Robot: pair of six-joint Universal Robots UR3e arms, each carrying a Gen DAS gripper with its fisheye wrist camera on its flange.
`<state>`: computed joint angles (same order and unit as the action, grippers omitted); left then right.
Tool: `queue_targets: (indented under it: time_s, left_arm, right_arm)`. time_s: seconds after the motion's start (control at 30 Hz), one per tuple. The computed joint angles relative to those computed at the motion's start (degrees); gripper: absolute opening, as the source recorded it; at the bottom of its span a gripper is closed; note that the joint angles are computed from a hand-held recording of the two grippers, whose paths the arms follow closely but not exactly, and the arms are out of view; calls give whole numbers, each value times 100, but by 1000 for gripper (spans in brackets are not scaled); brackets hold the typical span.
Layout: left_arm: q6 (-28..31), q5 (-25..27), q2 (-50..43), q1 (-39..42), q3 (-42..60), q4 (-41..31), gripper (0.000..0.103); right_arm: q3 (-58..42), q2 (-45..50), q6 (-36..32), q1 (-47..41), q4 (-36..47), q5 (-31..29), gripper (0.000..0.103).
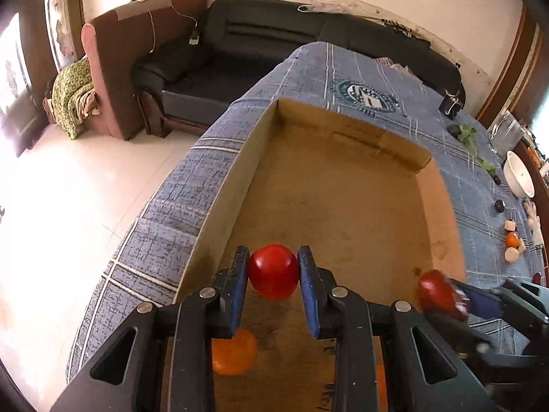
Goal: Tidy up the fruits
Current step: 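Carry tomato and date over the cardboard box and open both tools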
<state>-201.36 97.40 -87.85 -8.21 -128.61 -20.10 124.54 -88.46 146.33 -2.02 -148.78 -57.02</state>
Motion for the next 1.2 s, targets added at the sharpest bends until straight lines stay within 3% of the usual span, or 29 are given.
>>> queue_targets:
  time_s: [0.27,0.37,0.43,0.57,0.67,0.73,0.8,0.97,1.2]
  left_arm:
    - [-11,-273,425,300,-425,85,29]
    - [-112,-365,792,352,-600,52,34]
    - [-240,-281,1134,263,-703,-4,44]
    - [-657,103,1842,-190,-836,-151,47]
    - [-1165,464,2250,-736,-897,-183,54]
    - [-1642,921,2217,-1353,-820,-73,57]
    - [-2021,1243,2032,-1847,-684,6,58]
    - [-2658,1562,1363,-2627,-333,262,59]
    - [-2868,1581,509,-3086,347,153,59]
  right_arm:
    - [-250,703,274,664,-460,-387,34]
    - [-200,763,317,705,-621,-406,35]
    - [-146,685,266,660,-564,-341,35]
    - [152,185,82,395,-303,-54,40]
    - [460,-398,-141,12,17,262,50]
    - [775,-998,-474,-414,431,540,58]
    - [1078,-1677,-902,-912,996,792,59]
    - [1321,-2923,-2095,-2172,2889,1285,62]
    - [1271,-3772,-3760,-3717,4988,1522,66]
